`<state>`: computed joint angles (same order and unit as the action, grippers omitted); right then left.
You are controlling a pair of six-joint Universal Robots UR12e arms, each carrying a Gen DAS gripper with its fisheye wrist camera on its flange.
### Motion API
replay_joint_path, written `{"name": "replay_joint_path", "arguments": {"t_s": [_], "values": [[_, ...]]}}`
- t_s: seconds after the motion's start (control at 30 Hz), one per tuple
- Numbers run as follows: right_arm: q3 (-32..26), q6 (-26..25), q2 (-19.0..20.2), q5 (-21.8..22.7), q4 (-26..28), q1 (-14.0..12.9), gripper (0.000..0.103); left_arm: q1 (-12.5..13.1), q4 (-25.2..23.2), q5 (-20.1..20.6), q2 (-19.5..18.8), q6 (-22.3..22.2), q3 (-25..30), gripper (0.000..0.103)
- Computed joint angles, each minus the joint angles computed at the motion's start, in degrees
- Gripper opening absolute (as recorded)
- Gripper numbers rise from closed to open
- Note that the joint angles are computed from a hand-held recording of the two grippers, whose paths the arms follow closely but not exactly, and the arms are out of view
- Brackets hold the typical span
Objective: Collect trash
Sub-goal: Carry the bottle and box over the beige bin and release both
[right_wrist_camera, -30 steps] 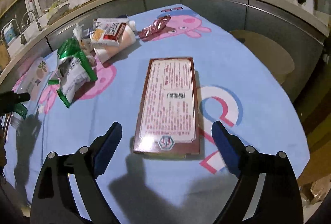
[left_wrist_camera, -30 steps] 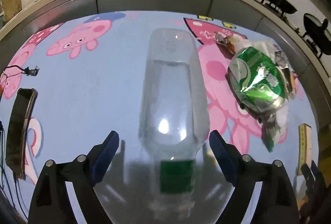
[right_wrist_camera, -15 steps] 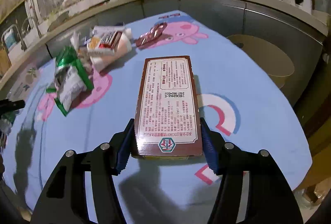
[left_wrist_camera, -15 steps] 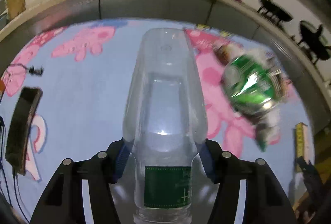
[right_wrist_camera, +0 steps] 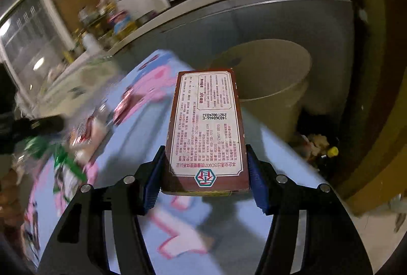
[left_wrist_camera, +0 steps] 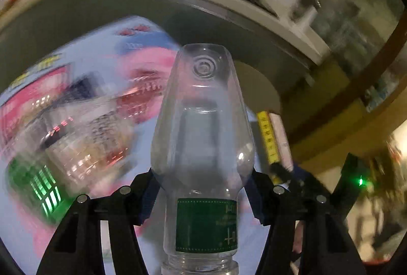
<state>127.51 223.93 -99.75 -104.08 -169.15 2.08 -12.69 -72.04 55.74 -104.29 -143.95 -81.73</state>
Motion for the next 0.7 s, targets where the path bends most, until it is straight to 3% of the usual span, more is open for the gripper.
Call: {"name": "replay_joint_path", "arguments": {"t_s": [0.13,0.3,0.37,0.47,0.63,0.7], "values": [[1.23,2.96,-1.65,7.31,-0.01,-6.56,0.059,-6.11,-11.23,1.47,-7.62,1.19,10.97,0.061],[0.12,2.70,-0.69,11.76,1.32,-11.86,0.059,-10.60,-15.37,6.54,-13.96,-1.48,18.73,0.065],[-0.82,2.39,0.33,13.03,2.53,-12.95,0.061,-11.45,-11.86,7.94,-14.28,-3.98,18.31,0.078],[-1.69,2.27,1.68,11.84,2.25,-12.81,0.072,-11.82,-6.17,9.93,-13.60,-6.05,16.80,0.081],[-1.18,2.56,2.34,8.64,-2.00,-10.65,0.072,-9.07,4.92,5.97,-8.78,-6.51,10.62,0.081],[-0.53,3.51,2.09,7.19,-3.95,-9.47,0.072,-6.43,8.67,1.50,-5.48,-5.37,6.45,0.081]]}}
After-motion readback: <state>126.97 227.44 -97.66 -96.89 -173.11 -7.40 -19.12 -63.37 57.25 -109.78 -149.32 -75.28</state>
